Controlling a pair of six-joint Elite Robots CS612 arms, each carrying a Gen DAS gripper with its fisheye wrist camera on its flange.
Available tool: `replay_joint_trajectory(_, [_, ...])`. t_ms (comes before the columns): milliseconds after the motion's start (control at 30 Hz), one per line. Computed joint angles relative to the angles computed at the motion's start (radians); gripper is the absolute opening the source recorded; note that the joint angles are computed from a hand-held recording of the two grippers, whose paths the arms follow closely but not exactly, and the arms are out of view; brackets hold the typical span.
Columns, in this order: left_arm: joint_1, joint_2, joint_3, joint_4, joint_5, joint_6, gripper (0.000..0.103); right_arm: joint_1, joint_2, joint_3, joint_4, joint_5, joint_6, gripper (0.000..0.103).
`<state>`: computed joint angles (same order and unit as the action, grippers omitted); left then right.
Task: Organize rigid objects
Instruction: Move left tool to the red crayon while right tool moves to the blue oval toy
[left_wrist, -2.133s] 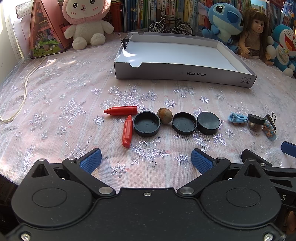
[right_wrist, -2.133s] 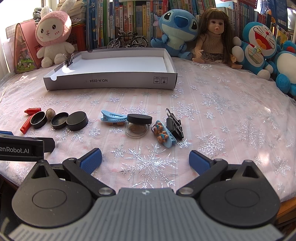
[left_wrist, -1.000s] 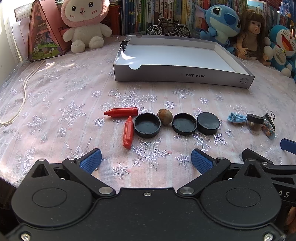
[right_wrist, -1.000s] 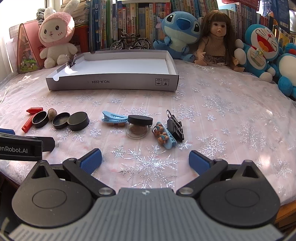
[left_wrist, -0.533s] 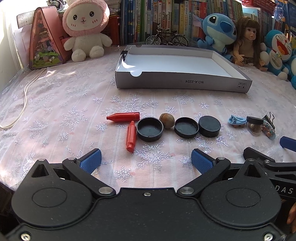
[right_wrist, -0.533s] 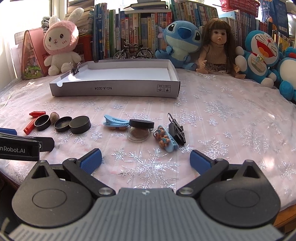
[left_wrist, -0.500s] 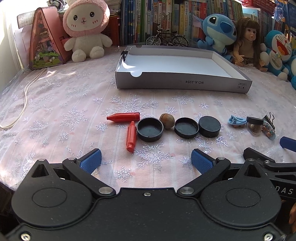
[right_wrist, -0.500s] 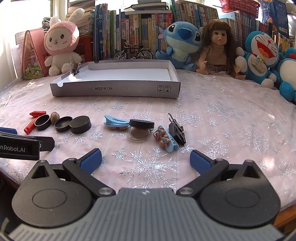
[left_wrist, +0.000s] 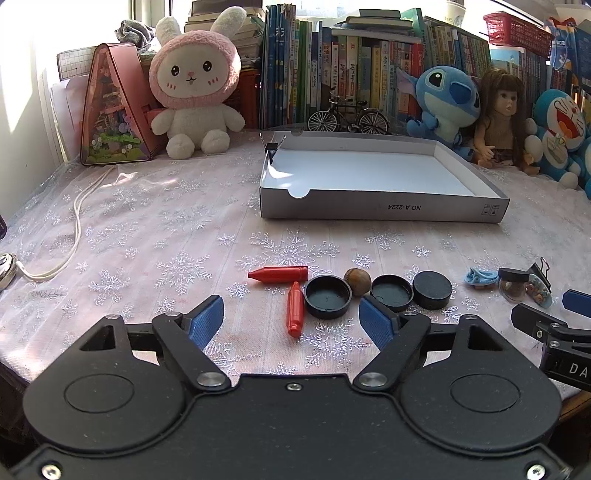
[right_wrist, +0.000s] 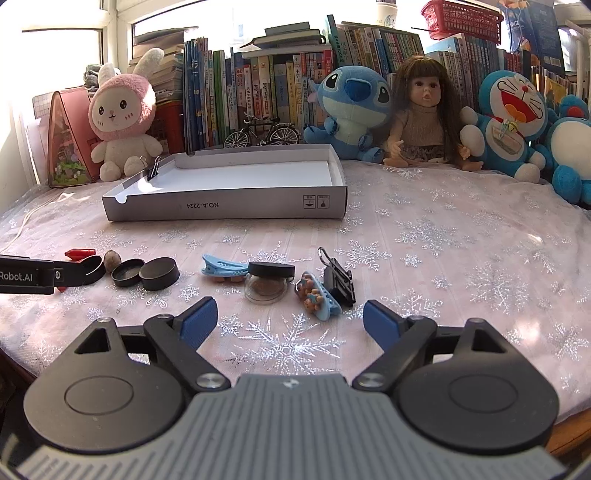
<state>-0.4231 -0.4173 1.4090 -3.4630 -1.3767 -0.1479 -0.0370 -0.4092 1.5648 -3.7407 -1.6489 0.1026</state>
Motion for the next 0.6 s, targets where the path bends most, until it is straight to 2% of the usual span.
replay_joint_trajectory(67, [0.005, -0.002, 0.001, 0.000, -0.011, -0.012, 0.061, 0.002, 0.002, -0.001, -0.021, -0.015, -0.016, 0.084])
replay_joint_trajectory(100, [0.007, -0.004, 0.002, 0.004, -0.019, -0.021, 0.058, 0.002, 0.001, 0.000, -0.027, -0.022, -0.024, 0.077])
replay_joint_trajectory(167, [0.013, -0.005, 0.002, 0.010, -0.037, -0.033, 0.044, 0.002, 0.000, 0.003, -0.036, -0.020, -0.035, 0.066])
replay_joint_trajectory(233, [0.015, -0.006, 0.002, 0.018, -0.043, -0.043, 0.037, 0.003, -0.003, 0.004, -0.027, -0.032, -0.032, 0.047])
replay_joint_trajectory(267, [0.016, -0.005, 0.002, 0.021, -0.043, -0.044, 0.031, 0.003, -0.004, 0.005, -0.021, -0.033, -0.031, 0.042])
replay_joint_trajectory(300, [0.016, -0.005, 0.003, 0.024, -0.043, -0.042, 0.029, 0.002, -0.005, 0.006, -0.015, -0.029, -0.028, 0.032])
replay_joint_trajectory(333, [0.017, -0.005, 0.001, 0.027, -0.045, -0.040, 0.026, 0.001, -0.006, 0.006, -0.009, -0.026, -0.025, 0.028])
replay_joint_trajectory(600, [0.018, 0.001, -0.011, 0.044, -0.058, -0.032, 0.018, -0.007, -0.008, -0.004, 0.042, -0.019, -0.005, 0.022])
